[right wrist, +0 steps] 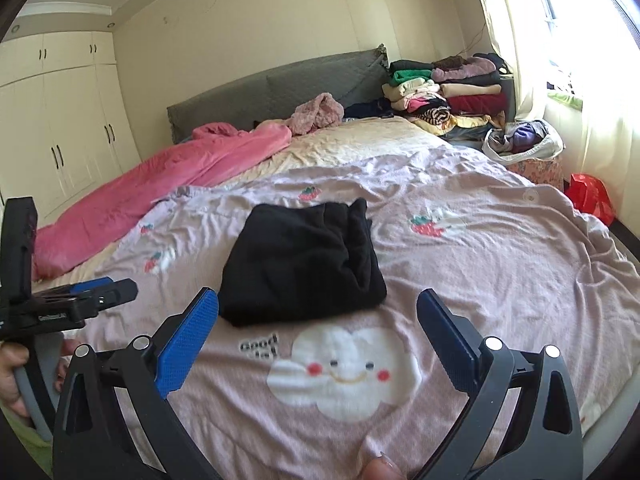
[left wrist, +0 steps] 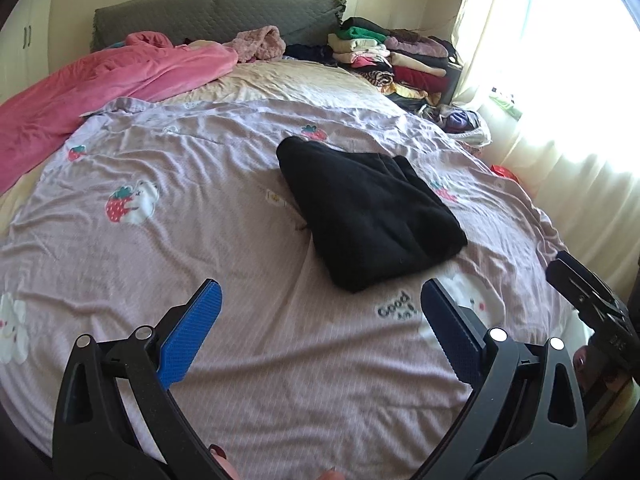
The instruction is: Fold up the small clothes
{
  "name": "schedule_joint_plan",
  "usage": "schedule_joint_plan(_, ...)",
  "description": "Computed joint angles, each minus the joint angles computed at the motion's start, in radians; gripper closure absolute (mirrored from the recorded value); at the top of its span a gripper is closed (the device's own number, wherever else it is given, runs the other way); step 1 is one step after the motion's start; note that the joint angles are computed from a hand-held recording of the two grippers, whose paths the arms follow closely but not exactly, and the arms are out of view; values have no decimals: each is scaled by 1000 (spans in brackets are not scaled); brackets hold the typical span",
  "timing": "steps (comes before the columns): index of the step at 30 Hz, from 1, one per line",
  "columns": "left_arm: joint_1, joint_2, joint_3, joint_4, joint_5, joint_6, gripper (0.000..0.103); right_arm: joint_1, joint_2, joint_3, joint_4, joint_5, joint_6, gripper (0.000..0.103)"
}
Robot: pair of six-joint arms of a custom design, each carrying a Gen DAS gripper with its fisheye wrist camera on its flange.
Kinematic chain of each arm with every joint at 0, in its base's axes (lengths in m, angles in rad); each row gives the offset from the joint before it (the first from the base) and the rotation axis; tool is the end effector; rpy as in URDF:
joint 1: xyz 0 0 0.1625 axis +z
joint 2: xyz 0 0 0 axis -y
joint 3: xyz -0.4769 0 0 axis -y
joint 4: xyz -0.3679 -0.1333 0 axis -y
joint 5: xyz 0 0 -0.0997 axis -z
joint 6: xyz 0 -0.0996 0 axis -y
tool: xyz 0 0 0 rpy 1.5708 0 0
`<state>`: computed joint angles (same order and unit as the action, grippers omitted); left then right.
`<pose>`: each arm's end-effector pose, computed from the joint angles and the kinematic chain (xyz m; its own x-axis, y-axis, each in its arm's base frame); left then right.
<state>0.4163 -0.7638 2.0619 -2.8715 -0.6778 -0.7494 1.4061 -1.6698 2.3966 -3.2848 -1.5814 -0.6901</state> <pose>-0.4117 -0.4126 0.0759 -0.8100 0.1438 -0.5685 0.4956 0.6862 -0.5325 0.0705 -0.3826 0.4209 -0.8171 -0.2129 0.5358 -0.5574 0.5291 -0.6398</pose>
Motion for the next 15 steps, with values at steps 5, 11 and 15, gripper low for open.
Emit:
schedule_joint_plan(5, -19, -5, 42, -1, -4, -36, 10, -6, -7, 23, -3, -19, -9, 5)
schedule_joint_plan(11, -26, 12, 74, 0, -11, -82, 10, 1, 20, 62, -70, -69, -52, 5)
schedule_joint_plan(15, -17, 27, 80, -1, -14, -91, 10, -11, 52, 80, -115, -80, -62, 4)
